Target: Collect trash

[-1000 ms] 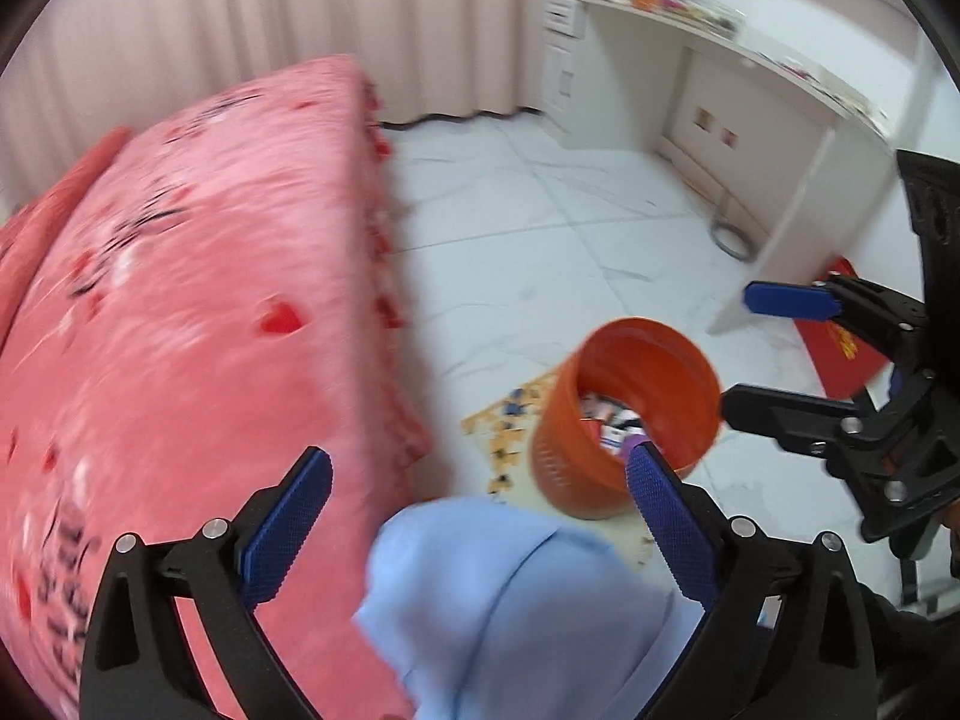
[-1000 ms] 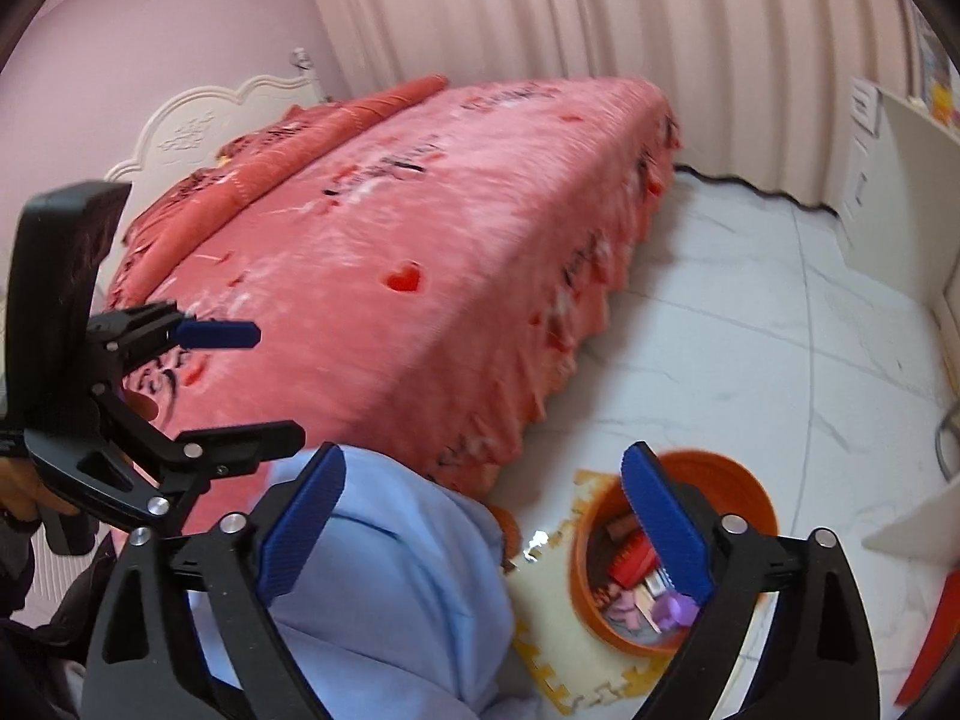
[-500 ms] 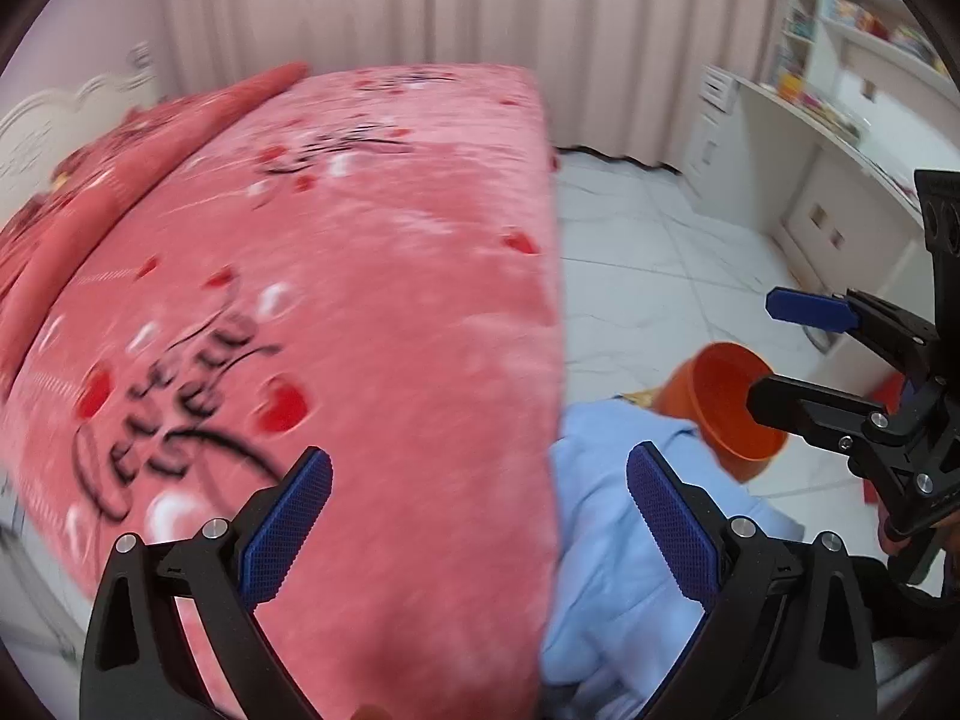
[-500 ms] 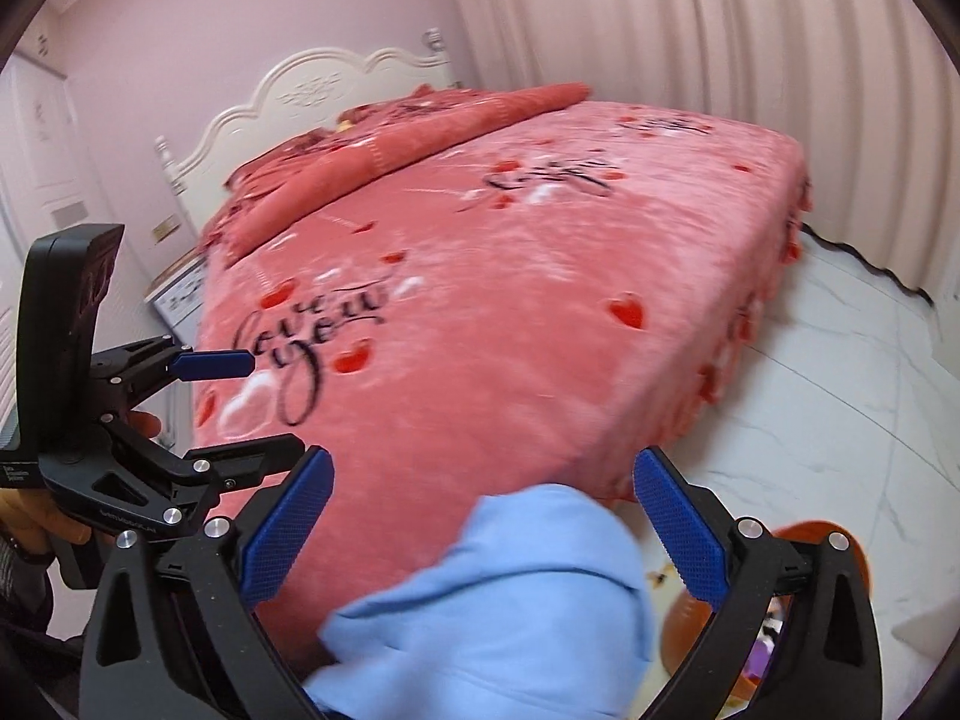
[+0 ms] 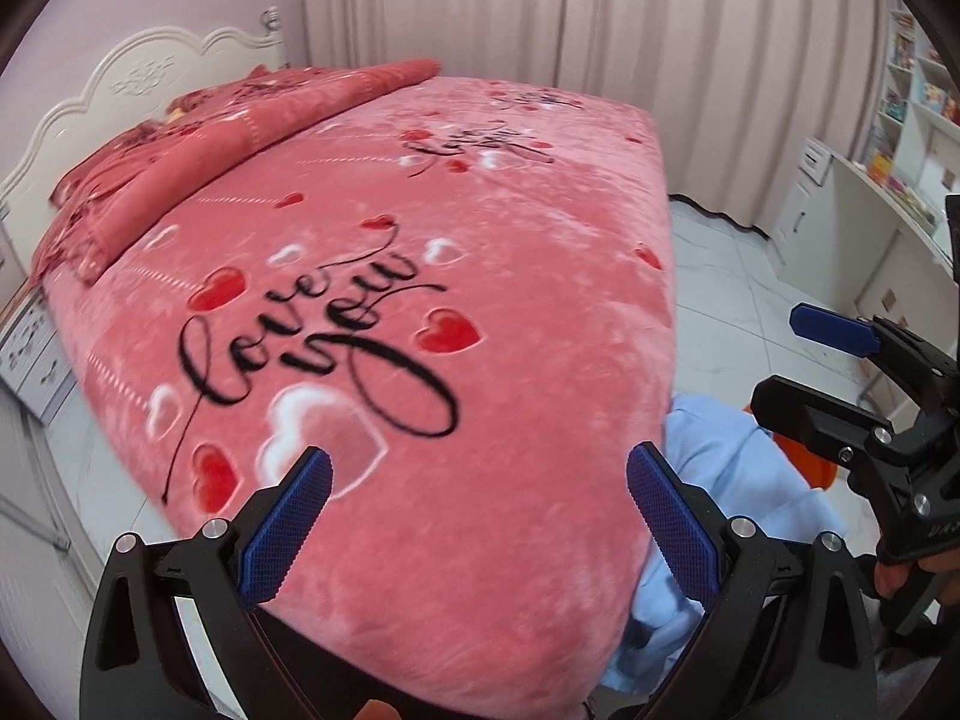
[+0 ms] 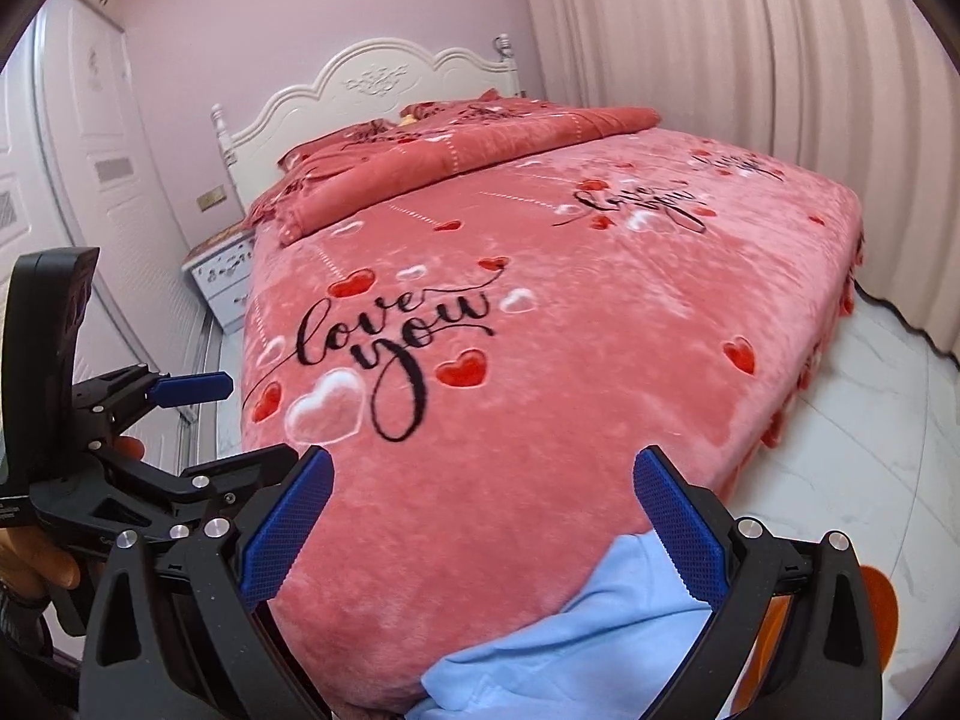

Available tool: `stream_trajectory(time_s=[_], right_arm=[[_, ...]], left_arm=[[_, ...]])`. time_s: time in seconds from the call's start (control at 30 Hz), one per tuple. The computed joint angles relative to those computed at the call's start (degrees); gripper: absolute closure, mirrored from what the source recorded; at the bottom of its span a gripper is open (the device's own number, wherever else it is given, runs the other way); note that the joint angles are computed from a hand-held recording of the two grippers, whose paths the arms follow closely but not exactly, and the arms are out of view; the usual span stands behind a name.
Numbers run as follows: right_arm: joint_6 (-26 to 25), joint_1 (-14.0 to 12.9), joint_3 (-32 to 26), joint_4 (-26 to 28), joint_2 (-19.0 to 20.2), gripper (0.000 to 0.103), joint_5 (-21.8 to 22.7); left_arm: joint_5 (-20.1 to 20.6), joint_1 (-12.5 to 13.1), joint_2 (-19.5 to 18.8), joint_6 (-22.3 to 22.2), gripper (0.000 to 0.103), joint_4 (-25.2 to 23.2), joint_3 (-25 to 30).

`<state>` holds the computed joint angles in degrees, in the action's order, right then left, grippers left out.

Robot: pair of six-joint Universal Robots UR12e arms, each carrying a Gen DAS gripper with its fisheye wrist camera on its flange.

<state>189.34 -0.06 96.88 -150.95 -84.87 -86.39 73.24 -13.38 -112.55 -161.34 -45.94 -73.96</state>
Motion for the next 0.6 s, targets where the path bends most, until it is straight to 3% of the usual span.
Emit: stream_trajectory(time_s=[0.23, 0.6], right_arm=[[1.6, 0.9, -0.4, -1.2, 0.8, 0.005, -1.2], [1.9, 1.2, 0.2, -2.5, 0.6, 0.005, -1.5]], left_arm=[[-0.8, 1.2, 0.2, -4.3, 0.006, 1.6, -0.9], [-0.8, 1.0, 0.0, -4.3, 0.006, 1.9, -0.8]])
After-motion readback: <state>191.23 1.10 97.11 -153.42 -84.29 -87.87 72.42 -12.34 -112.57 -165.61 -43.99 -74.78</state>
